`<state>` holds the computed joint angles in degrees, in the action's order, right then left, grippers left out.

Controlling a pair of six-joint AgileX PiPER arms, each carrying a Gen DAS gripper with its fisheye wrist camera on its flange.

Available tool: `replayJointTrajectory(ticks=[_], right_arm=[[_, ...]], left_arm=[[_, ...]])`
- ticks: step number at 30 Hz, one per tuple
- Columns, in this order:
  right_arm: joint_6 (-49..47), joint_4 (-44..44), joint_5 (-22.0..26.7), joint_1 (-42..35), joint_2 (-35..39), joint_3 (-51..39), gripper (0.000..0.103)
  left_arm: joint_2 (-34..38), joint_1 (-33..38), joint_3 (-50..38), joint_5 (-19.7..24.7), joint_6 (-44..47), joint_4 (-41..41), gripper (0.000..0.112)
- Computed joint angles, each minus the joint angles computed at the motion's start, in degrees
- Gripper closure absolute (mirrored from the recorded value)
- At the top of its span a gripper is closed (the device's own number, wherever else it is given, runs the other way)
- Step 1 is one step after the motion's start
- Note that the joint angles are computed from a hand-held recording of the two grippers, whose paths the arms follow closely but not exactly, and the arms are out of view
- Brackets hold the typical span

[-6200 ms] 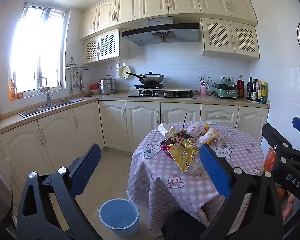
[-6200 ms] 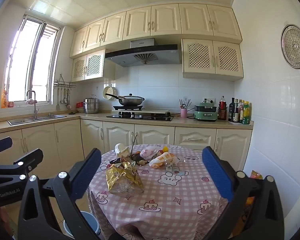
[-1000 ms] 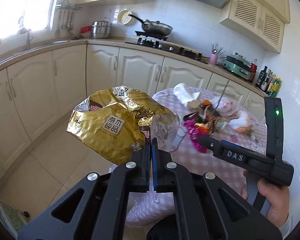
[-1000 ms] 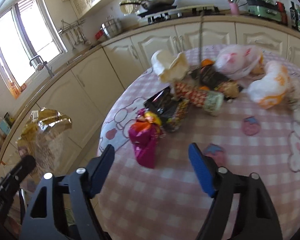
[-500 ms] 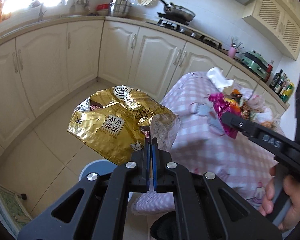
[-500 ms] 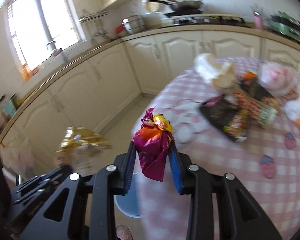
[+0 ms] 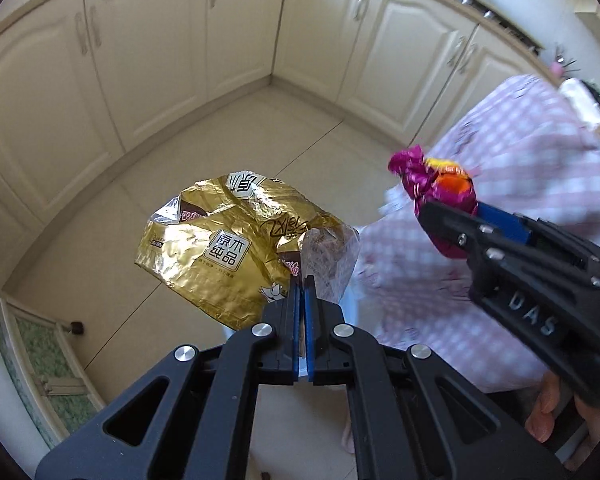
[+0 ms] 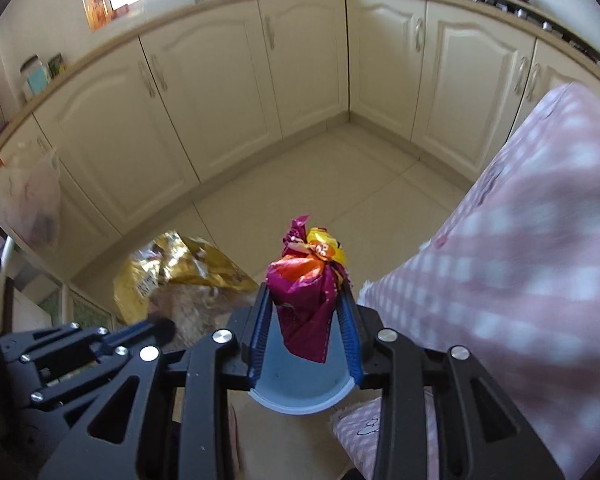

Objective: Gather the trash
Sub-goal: 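Carry both items over the blue bucket and open both tools to drop them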

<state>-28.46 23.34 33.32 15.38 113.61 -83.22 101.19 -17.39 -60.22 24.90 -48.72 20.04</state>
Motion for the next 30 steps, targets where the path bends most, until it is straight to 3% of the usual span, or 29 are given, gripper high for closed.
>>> replayJointTrajectory(ticks=[7,11,12,14,16,30], right_arm=[[6.0,-6.3,-2.8,2.2,5.5,-1.7,0.071],[7.6,-8.3,-3.9,2.0,6.1,-1.7,0.071],[7.4,-8.1,-4.0,1.8,6.1,-1.6,0.071],[7.2,-8.2,-4.4,1.6,6.6,-1.7,0.071],[6.6,-7.6,-4.6,1.6,6.5,-1.2,0.071],[4.0,-3.3,-0.8,2.9,9.3,-6.1,0.071]], left_arm=[[6.6,1.5,-3.9,-0.5,3.5,-1.8,0.110],[8.6,0.4,-6.4,0.2,0.7,2.1,0.102],[9.1,0.0,-7.0,0.7,-0.8,4.1,0.099],[9.6,-0.9,-7.5,1.7,-4.0,8.2,0.072],[9.4,-1.7,-7.3,2.6,-7.7,12.4,0.060],[5.8,-2.0,-4.5,7.2,-14.7,19.3,0.054]])
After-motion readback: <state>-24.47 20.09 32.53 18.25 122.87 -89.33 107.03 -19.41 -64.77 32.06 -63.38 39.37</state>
